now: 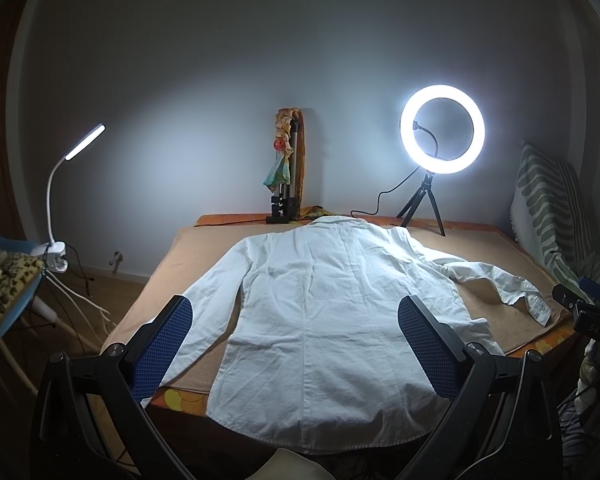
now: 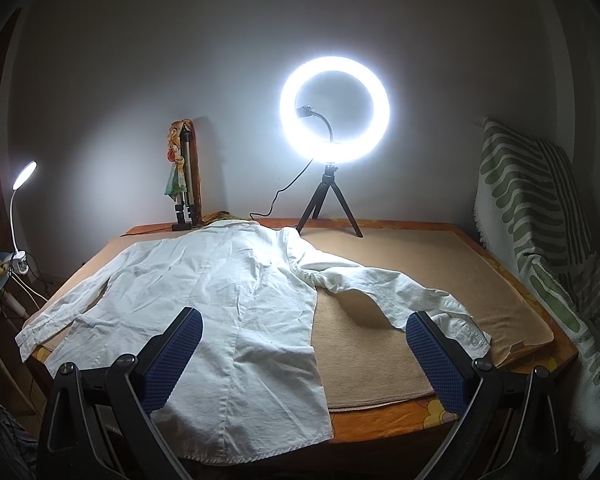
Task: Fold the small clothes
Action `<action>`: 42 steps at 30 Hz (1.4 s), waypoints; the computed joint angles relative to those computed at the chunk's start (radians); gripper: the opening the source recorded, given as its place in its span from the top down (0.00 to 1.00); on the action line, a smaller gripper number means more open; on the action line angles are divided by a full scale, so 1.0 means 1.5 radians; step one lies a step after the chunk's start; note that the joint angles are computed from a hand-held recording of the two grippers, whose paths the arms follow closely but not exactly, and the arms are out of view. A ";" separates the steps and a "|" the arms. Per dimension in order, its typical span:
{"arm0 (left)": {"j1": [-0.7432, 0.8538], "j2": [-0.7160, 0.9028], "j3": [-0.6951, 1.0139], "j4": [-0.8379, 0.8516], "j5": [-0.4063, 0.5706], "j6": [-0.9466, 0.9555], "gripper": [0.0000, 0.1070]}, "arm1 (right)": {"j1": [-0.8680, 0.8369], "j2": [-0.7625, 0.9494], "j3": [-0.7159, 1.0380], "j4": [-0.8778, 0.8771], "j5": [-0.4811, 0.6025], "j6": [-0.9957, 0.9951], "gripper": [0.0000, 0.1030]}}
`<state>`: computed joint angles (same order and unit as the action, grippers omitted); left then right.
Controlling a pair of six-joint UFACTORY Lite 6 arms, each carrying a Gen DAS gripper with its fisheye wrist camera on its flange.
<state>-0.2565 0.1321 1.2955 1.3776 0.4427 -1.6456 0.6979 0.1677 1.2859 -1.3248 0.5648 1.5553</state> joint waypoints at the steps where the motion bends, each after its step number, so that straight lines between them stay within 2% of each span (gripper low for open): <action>1: 0.000 -0.001 -0.001 0.001 0.001 -0.001 0.04 | 0.000 0.000 0.000 -0.001 0.000 0.001 0.00; 20: 0.018 0.004 -0.002 -0.002 -0.015 0.009 0.04 | 0.006 0.015 0.018 0.007 -0.004 -0.007 0.00; 29: 0.063 0.003 -0.016 -0.017 -0.046 0.027 0.04 | 0.010 0.080 0.097 0.046 -0.017 -0.060 0.00; 33: 0.103 -0.004 -0.037 -0.014 -0.072 0.028 0.04 | 0.012 0.137 0.179 0.108 -0.034 -0.142 0.00; 36: 0.147 -0.016 -0.071 0.061 -0.124 -0.047 0.04 | 0.015 0.193 0.265 0.182 -0.047 -0.243 0.00; 40: 0.205 -0.014 -0.090 0.109 -0.167 -0.086 0.05 | 0.020 0.295 0.422 0.305 -0.042 -0.395 0.01; 42: 0.235 -0.006 -0.093 0.126 -0.188 -0.094 0.09 | 0.021 0.358 0.522 0.389 -0.029 -0.491 0.03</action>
